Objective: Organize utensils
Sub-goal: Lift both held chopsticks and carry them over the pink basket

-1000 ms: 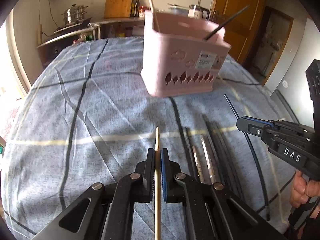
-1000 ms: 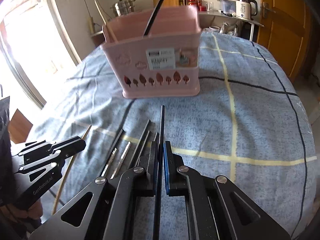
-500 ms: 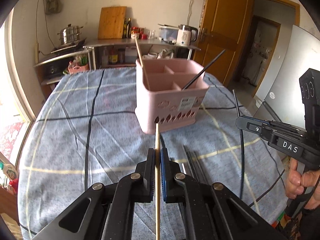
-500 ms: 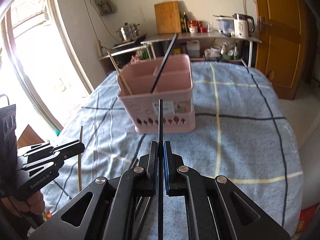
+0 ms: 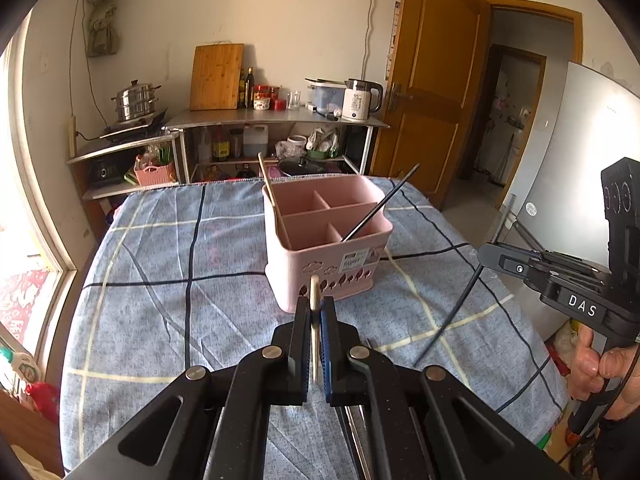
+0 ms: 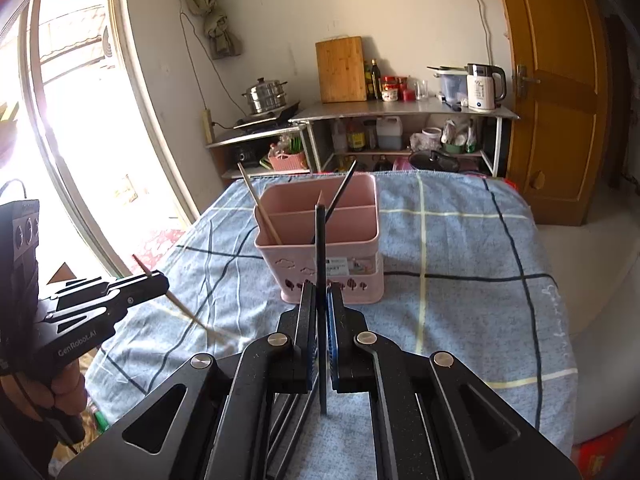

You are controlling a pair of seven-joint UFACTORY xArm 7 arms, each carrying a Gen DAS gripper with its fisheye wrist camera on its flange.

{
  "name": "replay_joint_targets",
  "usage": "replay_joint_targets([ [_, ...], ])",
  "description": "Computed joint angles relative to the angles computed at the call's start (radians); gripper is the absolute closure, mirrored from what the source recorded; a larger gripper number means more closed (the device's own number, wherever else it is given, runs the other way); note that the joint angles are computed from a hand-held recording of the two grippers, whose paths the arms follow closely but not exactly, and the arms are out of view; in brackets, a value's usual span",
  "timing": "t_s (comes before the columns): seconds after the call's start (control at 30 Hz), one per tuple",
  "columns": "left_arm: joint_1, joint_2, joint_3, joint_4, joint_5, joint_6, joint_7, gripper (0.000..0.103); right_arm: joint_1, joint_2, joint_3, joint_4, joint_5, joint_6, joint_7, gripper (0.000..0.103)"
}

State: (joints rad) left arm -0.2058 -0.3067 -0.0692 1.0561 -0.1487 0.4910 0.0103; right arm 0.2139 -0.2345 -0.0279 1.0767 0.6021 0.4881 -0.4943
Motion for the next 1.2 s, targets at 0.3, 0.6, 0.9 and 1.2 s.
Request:
replay_joint_targets([
  [0.3, -0.016, -0.001, 0.008, 0.031, -0.026, 0.023, 0.025, 0.099, 0.009, -0.036, -0.006, -0.016, -0.015, -0.015, -0.005, 0.098],
  [0.6, -0.019, 0.041, 0.022, 0.112, -0.072, 0.063, 0.07, 0.099, 0.02, -0.022, -0.008, 0.017, -0.022, -0.018, -0.011, 0.098],
  [0.9, 0.013, 0.166, 0.015, 0.314, -0.071, 0.097, 0.078, 0.099, 0.021, 0.059, 0.009, 0.146, 0.015, -0.036, -0.033, 0.098],
  [1.2, 0.043, 0.313, -0.001, 0.544, -0.036, 0.109, 0.035, 0.099, -0.014, 0.179, 0.054, 0.326, 0.048, -0.058, -0.024, 0.098],
])
